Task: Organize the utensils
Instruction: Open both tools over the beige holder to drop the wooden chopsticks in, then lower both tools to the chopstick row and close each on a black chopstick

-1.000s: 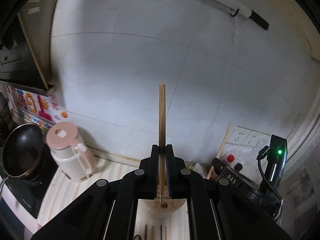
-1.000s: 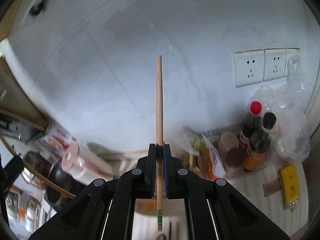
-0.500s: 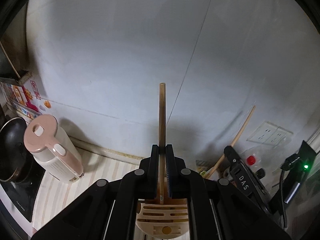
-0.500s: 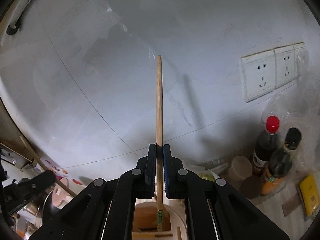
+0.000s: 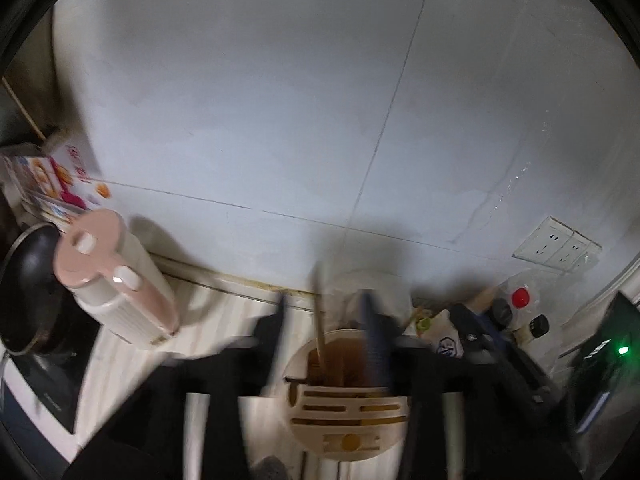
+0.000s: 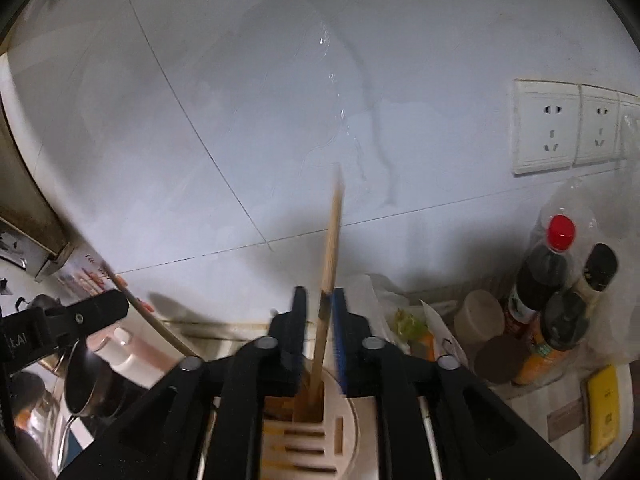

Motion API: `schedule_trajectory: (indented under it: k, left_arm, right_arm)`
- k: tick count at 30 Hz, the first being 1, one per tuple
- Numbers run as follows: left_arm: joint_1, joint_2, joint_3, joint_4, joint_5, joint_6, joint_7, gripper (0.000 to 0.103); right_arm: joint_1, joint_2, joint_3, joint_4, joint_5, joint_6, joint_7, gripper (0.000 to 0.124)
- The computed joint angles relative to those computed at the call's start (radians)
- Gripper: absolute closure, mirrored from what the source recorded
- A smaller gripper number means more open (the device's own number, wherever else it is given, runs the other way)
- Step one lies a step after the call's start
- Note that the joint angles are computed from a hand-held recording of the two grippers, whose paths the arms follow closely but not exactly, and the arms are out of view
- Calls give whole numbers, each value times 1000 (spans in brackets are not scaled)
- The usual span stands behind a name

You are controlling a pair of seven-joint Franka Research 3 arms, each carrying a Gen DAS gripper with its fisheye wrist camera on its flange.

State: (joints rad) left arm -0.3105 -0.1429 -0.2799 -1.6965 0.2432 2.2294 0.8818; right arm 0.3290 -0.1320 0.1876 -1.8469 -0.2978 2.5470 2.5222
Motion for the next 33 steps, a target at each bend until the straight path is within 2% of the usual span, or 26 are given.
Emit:
schedule_trajectory:
  k: [2, 5, 7, 8, 9, 11, 14, 18, 25, 26, 27, 28, 29, 31, 33]
  left_arm:
    - [4, -37, 0, -32, 15, 22, -18, 31]
    - [7, -88, -3, -68, 30, 6, -22, 30]
    - [8, -128, -3, -107, 33, 1, -22, 17]
    - [8, -153, -2, -137, 31, 8, -22, 6]
    - [9, -174, -3, -162, 34, 12, -25, 0]
    - [13, -216, -11, -209, 50, 0, -29, 0]
    - [13, -265, -21, -279, 65, -22, -35, 0]
    - [-2, -293, -17, -360, 38, -60, -25, 0]
    - [-52, -302, -40, -510, 11, -100, -31, 0]
    - [-67, -300, -41, -539, -5, -91, -31, 0]
    - [-79, -297, -39, -559, -20, -85, -29, 1]
    - [-90, -291, -37, -571, -34, -80, -25, 1]
    - [-102, -281, -35, -586, -52, -73, -20, 2]
    - [-124, -254, -33, -606, -84, -57, -6, 8]
    - [-145, -215, -29, -612, -124, -57, 19, 26]
  right_arm:
    - [0, -37, -1, -16, 19, -19, -5, 88]
    - [-16, -99, 12, -36, 25, -67, 14, 80]
    - [-31, -146, 22, -59, 33, -109, 23, 76]
    - [-39, -167, 31, -72, 33, -141, 30, 72]
    - [-44, -196, 36, -94, 41, -156, 37, 67]
    - [-57, -251, 49, -128, 52, -201, 49, 57]
    - [-73, -318, 66, -186, 84, -224, 57, 42]
    - [-83, -380, 80, -263, 128, -279, 43, 35]
    - [-49, -413, 67, -380, 243, -376, -23, 38]
    - [-38, -414, 58, -403, 273, -388, -35, 51]
    - [-27, -410, 49, -419, 302, -401, -53, 60]
    - [-11, -407, 33, -445, 343, -408, -77, 76]
    - [-6, -408, 28, -467, 366, -412, -88, 87]
    - [0, -407, 27, -500, 396, -426, -100, 92]
    - [7, -405, 23, -536, 427, -435, -114, 93]
